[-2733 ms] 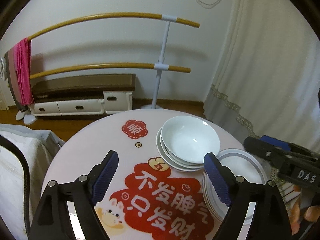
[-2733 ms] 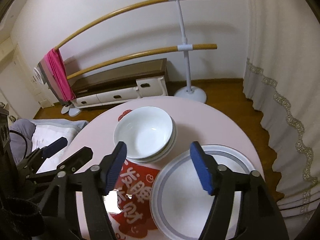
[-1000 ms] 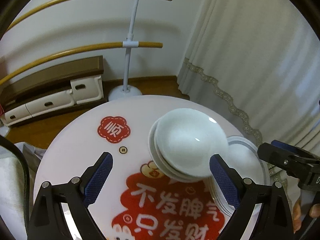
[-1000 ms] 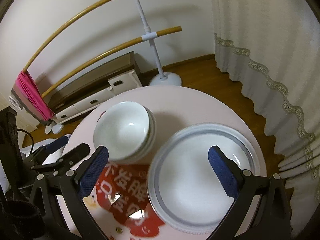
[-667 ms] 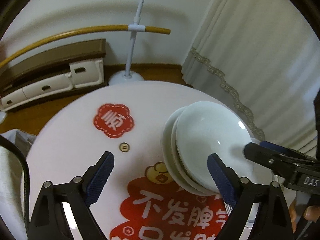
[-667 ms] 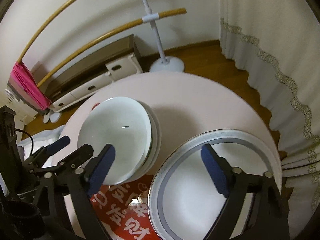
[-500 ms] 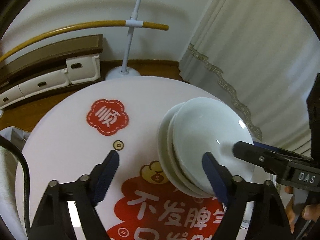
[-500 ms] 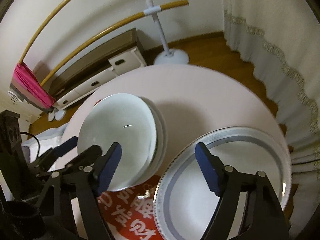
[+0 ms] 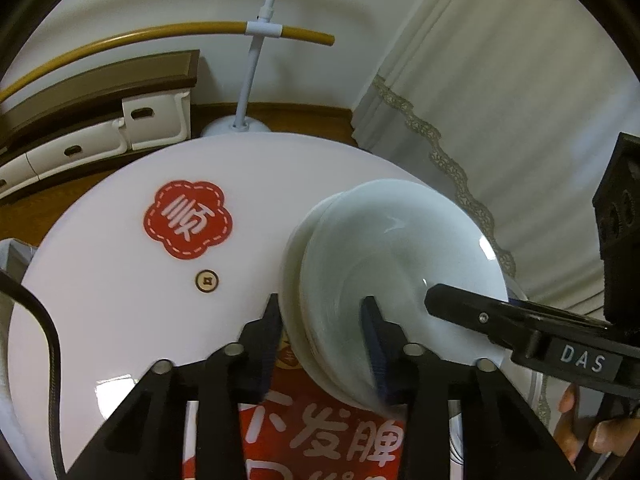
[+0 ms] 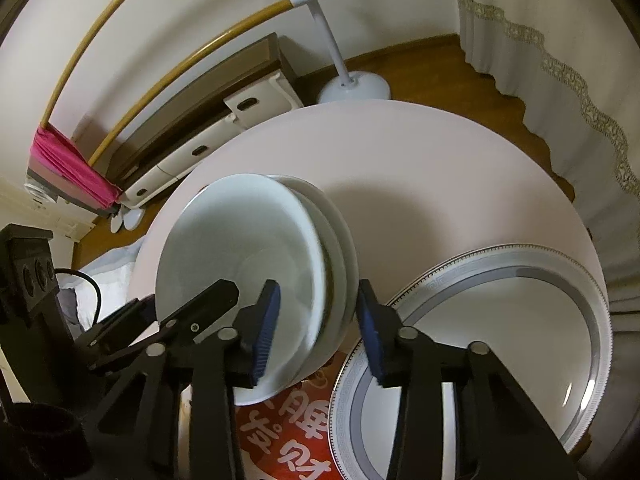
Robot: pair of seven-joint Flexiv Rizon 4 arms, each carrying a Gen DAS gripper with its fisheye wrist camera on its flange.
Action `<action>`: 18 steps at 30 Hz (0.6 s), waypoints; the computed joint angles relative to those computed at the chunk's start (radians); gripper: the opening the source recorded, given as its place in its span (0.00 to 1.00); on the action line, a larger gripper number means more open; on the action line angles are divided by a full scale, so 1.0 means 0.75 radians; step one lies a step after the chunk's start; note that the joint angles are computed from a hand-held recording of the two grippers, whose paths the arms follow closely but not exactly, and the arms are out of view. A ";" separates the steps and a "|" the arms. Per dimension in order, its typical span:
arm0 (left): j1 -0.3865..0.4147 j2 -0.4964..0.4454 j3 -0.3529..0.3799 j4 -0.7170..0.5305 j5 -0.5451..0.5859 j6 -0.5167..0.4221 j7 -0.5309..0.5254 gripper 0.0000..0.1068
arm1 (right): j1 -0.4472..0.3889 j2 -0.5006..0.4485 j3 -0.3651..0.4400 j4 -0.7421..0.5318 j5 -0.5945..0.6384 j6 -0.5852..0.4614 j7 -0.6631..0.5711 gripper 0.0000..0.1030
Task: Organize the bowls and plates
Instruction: 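Grip the rim of the bowl stack with both grippers and lift it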
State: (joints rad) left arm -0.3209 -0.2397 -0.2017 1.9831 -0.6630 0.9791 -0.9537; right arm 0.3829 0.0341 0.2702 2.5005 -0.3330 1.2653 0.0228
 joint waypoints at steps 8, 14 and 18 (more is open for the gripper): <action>-0.023 0.019 0.005 0.023 0.046 0.059 -0.060 0.28 | 0.002 -0.007 -0.002 0.000 -0.012 0.012 -0.022 0.29; -0.025 0.049 0.020 0.039 0.083 0.053 -0.122 0.25 | 0.001 -0.005 -0.001 0.007 -0.025 0.029 -0.023 0.28; -0.021 0.078 0.033 0.058 0.090 0.063 -0.145 0.24 | 0.016 -0.016 0.008 0.007 0.025 0.065 -0.062 0.28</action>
